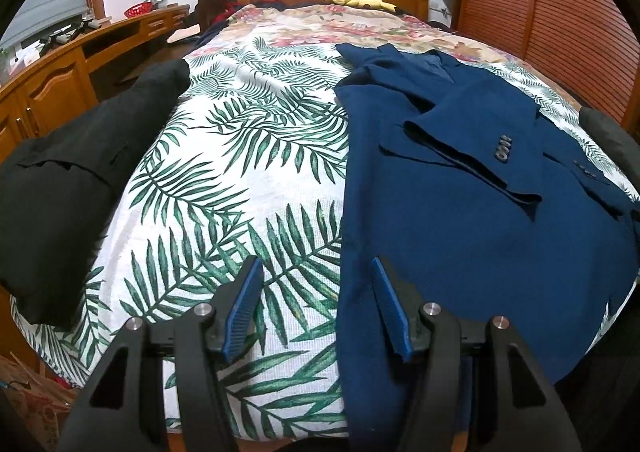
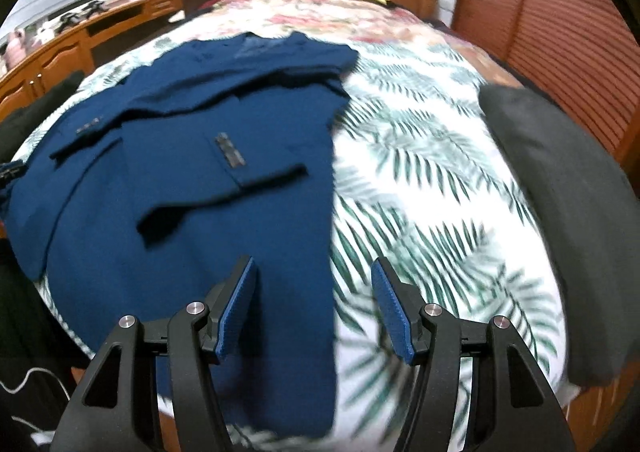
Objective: Fold large clothes
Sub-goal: 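Grasp the blazer hem with the right tool while the left tool grasps it too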
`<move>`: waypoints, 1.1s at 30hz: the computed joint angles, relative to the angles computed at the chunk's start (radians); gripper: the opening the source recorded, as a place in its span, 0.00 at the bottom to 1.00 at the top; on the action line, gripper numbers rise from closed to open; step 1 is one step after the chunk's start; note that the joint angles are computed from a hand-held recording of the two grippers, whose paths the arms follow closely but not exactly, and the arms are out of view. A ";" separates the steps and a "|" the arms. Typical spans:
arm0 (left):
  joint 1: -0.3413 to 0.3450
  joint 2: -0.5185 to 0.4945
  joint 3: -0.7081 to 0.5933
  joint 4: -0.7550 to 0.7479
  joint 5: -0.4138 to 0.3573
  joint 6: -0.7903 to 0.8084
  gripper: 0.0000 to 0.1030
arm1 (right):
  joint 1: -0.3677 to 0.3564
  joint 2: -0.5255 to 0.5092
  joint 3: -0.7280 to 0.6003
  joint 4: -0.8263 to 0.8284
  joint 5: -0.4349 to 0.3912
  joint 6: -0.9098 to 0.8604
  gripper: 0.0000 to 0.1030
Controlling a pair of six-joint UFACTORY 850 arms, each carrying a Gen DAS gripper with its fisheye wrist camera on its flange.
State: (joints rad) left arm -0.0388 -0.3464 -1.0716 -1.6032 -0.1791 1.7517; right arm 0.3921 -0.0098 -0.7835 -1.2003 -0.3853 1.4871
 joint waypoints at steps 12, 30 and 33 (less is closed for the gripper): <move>0.032 0.067 0.080 -0.002 -0.105 0.021 0.48 | -0.012 0.022 0.027 0.223 0.088 -0.190 0.48; 0.041 0.139 0.172 0.003 -0.181 0.019 0.36 | -0.008 0.034 0.049 0.291 0.201 -0.220 0.30; 0.035 0.158 0.190 -0.045 -0.149 0.055 0.17 | 0.001 0.035 0.050 0.242 0.190 -0.168 0.30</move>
